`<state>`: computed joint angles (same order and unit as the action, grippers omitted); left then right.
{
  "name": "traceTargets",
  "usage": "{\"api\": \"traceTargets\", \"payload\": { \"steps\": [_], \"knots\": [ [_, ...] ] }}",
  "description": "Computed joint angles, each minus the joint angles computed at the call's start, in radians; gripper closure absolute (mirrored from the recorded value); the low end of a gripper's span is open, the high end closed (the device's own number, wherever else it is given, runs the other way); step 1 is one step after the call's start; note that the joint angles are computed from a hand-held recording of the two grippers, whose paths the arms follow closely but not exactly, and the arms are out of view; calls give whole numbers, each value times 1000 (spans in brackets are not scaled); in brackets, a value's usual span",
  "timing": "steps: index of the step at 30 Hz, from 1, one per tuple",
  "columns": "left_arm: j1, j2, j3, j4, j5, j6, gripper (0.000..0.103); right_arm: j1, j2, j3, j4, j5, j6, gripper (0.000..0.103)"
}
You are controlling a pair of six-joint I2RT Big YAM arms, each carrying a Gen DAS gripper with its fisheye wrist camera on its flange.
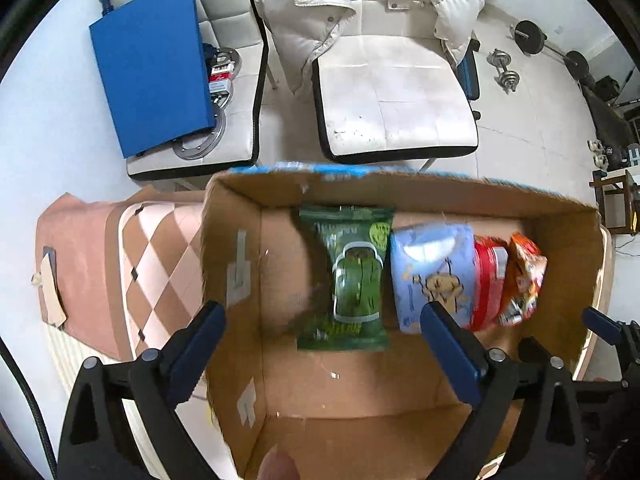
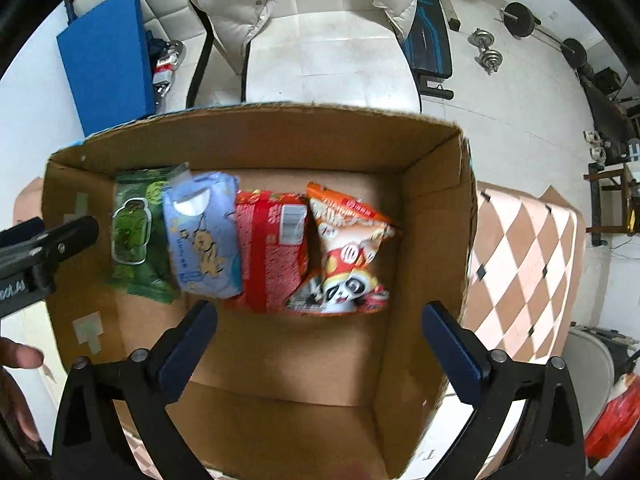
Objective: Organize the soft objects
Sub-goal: 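Lower both bags into the box beside the others and release, then grasp the yellow-silver sponge with left tool while right tool grasps white bag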
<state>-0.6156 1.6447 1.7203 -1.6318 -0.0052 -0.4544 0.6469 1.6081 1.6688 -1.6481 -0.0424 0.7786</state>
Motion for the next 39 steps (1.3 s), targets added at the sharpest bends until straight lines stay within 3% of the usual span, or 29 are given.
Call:
{"api": "traceTargets", "payload": {
  "steps": [9, 15, 18, 23, 27, 33, 39],
  "knots": [
    [-76, -133, -65, 3, -84, -64, 3, 89, -94, -34, 9, 59, 82, 0],
    [-109, -258, -131, -6, -72, -156, 3, 161, -156, -22, 18, 107, 150, 0],
    [-120, -359, -221, -8, -65, -232, 3, 201, -190, -25, 31, 121, 194, 0],
    [-152, -562, -482, -30, -62, -389, 3, 304, -285, -111, 78, 120, 326, 0],
    [-120, -647, -676, -12, 21, -374, 3, 406, -355, -220, 91, 99, 451, 0],
    [16, -694, -821, 131, 150, -349, 3, 505, -474, -408, 138, 76, 747, 0],
    [55, -593, -841, 227, 126, -287, 6, 525, -539, -511, 132, 126, 944, 0]
  ]
}}
